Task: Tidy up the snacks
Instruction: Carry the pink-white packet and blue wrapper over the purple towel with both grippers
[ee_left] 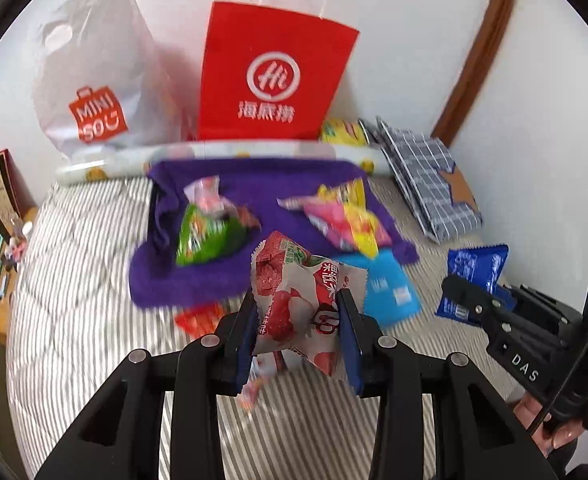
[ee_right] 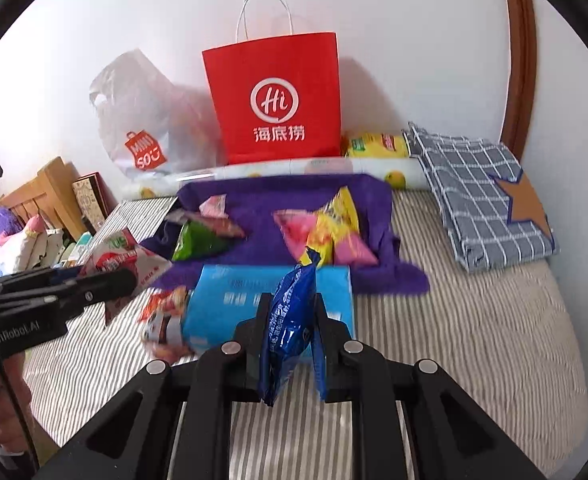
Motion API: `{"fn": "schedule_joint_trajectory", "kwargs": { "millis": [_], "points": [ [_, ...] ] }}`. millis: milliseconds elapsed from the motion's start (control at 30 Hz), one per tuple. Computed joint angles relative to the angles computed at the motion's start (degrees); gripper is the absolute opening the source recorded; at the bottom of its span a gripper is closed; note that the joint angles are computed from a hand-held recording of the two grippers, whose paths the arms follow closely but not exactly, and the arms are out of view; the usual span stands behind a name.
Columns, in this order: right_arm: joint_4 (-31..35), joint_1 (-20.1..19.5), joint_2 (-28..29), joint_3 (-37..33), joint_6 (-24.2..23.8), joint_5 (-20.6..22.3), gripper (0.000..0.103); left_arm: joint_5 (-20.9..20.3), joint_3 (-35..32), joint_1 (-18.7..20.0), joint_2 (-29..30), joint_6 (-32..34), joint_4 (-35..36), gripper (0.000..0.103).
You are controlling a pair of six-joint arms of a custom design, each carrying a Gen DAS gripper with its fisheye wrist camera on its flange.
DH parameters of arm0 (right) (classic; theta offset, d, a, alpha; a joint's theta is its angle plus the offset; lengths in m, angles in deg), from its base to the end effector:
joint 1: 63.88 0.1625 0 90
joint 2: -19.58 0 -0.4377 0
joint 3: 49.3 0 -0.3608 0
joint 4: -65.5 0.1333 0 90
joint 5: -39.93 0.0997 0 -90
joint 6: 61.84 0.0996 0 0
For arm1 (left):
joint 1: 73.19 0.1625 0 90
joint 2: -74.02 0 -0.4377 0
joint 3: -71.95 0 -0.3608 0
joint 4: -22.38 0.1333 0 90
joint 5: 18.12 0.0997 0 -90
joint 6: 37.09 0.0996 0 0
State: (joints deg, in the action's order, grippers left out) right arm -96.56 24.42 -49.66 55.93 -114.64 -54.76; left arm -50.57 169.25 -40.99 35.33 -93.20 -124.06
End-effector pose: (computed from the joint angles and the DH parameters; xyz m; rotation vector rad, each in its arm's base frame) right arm 0.1077 -0.5896 0.3382 1.1279 -2.4426 0.7283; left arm -0.4149 -0.5181 0.0709 0.0592 2.3535 -1.0594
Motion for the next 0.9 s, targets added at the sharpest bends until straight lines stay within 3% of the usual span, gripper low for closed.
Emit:
{"fn": "schedule_joint_trajectory", "kwargs": {
  "millis": [100, 433, 733, 900],
  "points": [
    [3.0, 1.3, 2.4, -4.1, 0.9, -1.3, 0.017, 1.1, -1.9, 1.3, -0.2, 1.1, 0.2, 0.037],
    [3.4, 3.2, 10.7, -13.6, 2.5, -2.3, 0.017, 1.5, -7.1, 6.3, 0.0, 1.7, 1.5, 0.037],
    [4.5, 4.1, 16.6, -20.2, 3.5, -3.4, 0.017, 4.8, -11.1, 9.1, 1.5, 3.4, 4.8, 0.038],
    [4.7, 4.5, 19.3, -22.9, 3.7, -4.2, 0.017, 3.4, -11.7, 10.9, 2.3, 7.6, -0.7, 0.038]
  ]
}}
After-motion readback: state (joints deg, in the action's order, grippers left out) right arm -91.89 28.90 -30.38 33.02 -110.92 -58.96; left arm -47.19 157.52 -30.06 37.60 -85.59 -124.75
